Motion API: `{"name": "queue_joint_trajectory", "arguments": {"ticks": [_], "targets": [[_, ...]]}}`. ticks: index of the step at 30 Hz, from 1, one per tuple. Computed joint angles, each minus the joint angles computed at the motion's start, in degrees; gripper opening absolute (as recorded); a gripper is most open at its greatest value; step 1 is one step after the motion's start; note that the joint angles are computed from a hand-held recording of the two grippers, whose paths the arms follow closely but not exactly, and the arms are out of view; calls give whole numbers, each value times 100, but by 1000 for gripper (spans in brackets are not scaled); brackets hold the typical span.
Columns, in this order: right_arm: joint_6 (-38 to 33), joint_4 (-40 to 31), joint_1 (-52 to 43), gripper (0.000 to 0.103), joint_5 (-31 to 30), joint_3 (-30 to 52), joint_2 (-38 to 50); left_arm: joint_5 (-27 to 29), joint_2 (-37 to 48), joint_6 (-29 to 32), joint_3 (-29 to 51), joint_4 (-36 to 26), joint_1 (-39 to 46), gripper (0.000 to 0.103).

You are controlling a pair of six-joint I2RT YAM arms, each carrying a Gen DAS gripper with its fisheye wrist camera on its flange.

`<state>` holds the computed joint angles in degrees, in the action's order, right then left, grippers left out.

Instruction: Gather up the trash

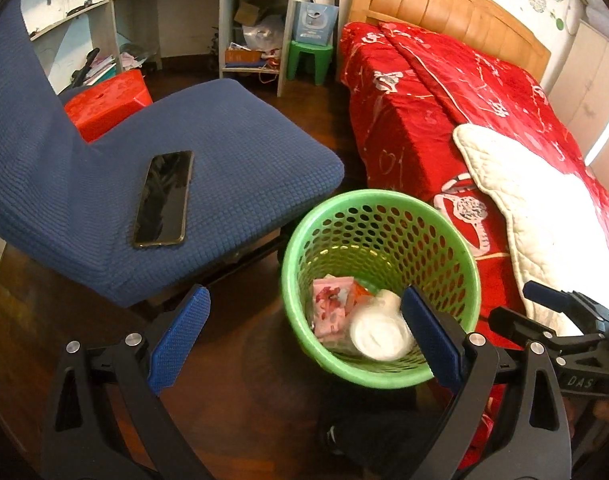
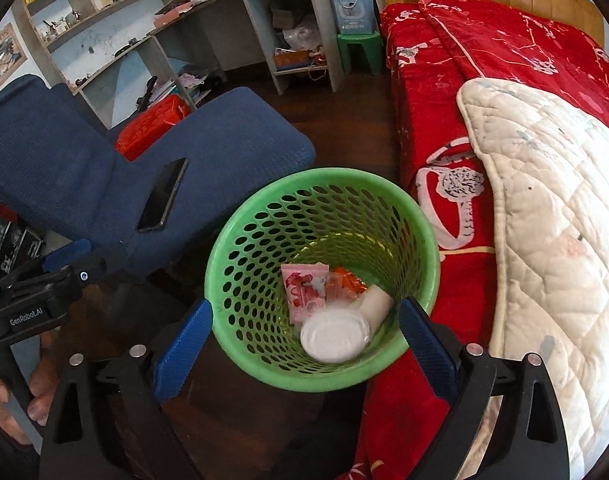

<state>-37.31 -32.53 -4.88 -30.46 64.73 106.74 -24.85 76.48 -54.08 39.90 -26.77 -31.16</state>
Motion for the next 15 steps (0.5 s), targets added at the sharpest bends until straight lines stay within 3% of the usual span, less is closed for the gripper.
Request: {"name": "queue_joint_trajectory", "arguments": {"ticks": [15], "targets": [[-679, -476, -1207, 91, -69, -169, -717, -350, 360, -311, 706, -440, -954, 95]]}}
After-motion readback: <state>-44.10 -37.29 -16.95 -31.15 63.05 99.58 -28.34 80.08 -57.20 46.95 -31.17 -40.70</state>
